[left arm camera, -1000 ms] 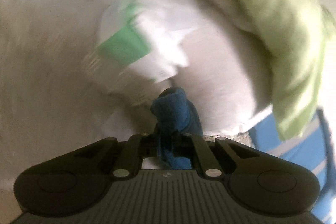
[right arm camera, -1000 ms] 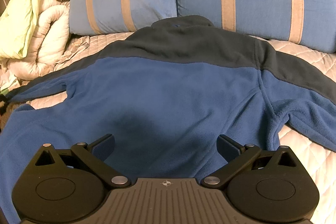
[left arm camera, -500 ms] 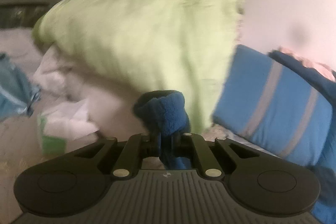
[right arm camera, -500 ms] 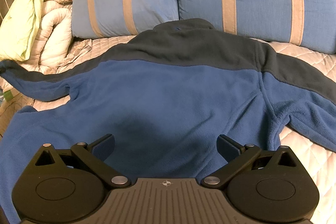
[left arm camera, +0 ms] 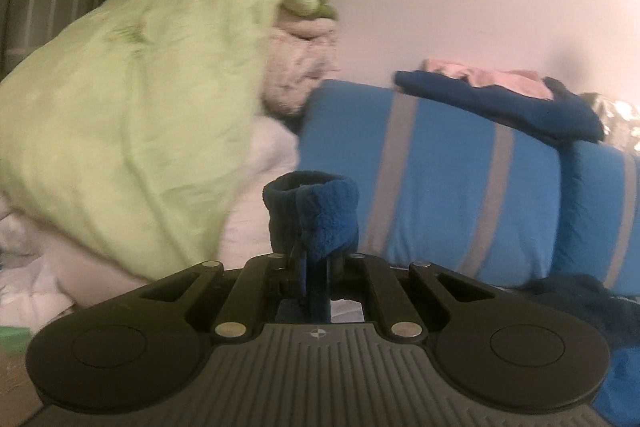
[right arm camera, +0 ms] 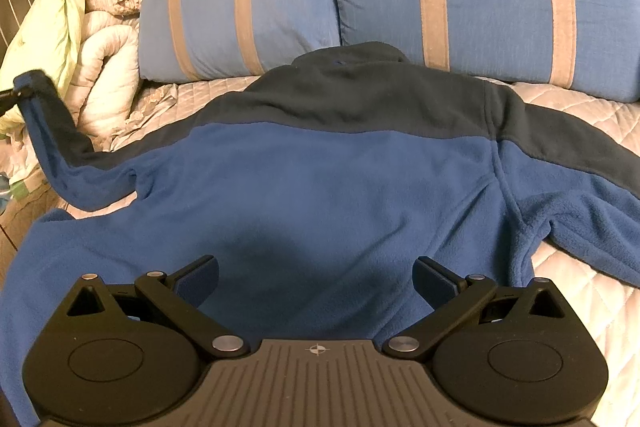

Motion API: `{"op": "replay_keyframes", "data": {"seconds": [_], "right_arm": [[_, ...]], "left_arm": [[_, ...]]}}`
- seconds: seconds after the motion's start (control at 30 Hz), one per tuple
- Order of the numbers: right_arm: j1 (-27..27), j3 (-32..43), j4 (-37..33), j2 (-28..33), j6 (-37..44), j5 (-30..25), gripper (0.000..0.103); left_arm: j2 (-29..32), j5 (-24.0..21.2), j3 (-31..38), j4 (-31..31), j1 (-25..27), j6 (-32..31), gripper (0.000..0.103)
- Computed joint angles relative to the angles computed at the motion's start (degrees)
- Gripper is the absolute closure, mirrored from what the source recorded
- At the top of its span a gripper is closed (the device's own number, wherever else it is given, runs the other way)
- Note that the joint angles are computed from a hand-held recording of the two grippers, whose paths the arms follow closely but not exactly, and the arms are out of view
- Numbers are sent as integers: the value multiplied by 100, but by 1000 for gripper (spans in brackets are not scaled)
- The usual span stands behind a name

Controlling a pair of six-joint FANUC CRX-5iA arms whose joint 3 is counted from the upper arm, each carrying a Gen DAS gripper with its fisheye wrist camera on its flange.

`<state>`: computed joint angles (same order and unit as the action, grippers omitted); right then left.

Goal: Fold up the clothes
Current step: 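Carry the sleeve across the jacket body and open the left gripper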

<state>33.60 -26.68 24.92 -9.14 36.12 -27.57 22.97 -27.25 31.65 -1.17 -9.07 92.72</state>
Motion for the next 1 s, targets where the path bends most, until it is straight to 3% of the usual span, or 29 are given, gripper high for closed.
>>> {"op": "replay_keyframes", "data": {"seconds": [0.23,0.37,0.6,0.9,1.0], "right_arm": [[40,-68,325,6,-315,-54,1],[115,-167,938,37,-899,-242,1],[264,-235,1742,137,-1487,-675,1],[271,-217,1737,167,-1457,-699,1],[258,-219,1715,164,-1424,-673,1]], "left_arm": [[234,41,173,391,-226,-518,95],[341,24,268,508,-341,-711,95],[606,-399,900,-42,-641,-514,95],[979,-656,1506,307,-929,-1093,95],[1099,-586,1596,677,-1024,-1433,95]]}}
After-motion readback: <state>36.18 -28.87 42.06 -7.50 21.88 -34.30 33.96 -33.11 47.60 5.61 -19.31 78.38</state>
